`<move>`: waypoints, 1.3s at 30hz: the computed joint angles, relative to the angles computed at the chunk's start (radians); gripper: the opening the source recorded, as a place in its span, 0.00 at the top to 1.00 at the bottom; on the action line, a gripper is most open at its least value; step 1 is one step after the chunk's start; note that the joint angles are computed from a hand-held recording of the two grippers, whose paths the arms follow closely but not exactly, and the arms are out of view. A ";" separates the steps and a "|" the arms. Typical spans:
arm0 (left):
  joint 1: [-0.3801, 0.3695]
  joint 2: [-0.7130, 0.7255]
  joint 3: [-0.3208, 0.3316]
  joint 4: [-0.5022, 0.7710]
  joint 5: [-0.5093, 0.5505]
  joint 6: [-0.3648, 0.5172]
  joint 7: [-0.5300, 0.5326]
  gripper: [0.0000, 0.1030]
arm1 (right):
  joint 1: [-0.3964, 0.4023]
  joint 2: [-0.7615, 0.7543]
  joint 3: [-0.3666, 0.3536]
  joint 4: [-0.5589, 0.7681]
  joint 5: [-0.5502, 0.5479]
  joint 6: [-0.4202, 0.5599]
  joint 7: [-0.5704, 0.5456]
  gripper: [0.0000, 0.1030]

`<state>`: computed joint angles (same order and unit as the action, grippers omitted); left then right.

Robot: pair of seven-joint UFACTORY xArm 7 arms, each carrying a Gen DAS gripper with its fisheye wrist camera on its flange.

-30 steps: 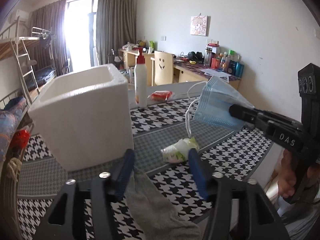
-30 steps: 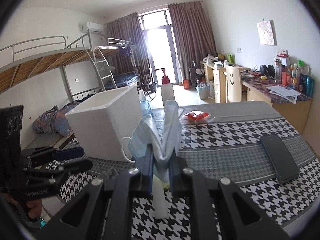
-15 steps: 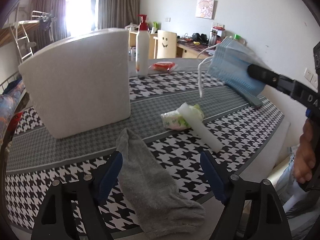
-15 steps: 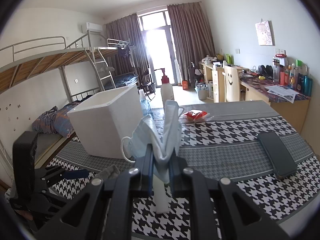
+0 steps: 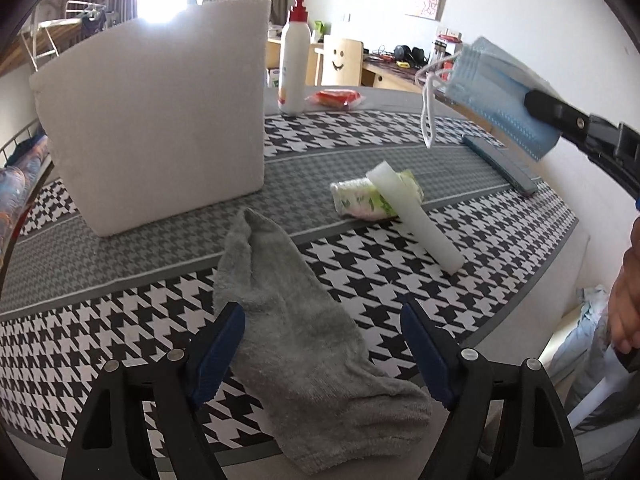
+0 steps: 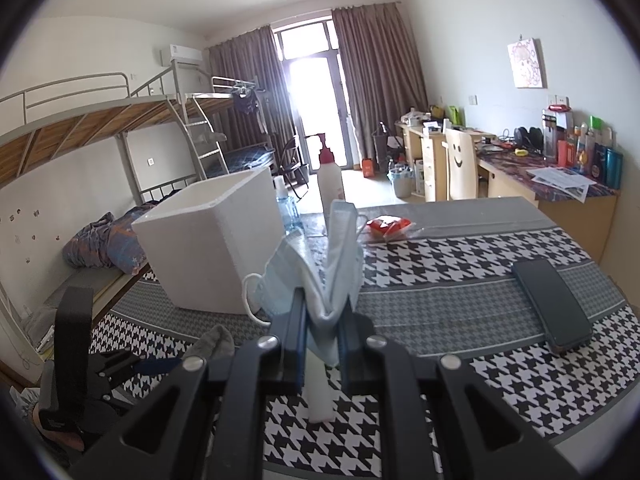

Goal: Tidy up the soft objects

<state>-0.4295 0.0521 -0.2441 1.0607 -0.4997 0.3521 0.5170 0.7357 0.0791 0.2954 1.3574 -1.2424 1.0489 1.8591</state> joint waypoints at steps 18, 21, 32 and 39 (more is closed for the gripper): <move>0.008 -0.004 0.023 -0.048 0.300 -0.043 -0.202 0.92 | 0.004 0.003 -0.001 0.008 -0.014 -0.007 -0.007 0.84; 0.013 -0.026 0.019 -0.058 0.235 -0.032 -0.112 0.92 | 0.006 0.004 -0.001 0.009 -0.016 -0.005 -0.010 0.84; 0.000 -0.099 0.049 -0.103 -0.082 -0.013 0.233 0.49 | 0.008 0.008 -0.003 0.011 -0.014 -0.013 -0.004 0.84; -0.001 -0.070 0.045 -0.093 -0.016 0.031 0.206 0.41 | 0.008 0.014 -0.006 0.019 -0.015 -0.024 -0.019 0.84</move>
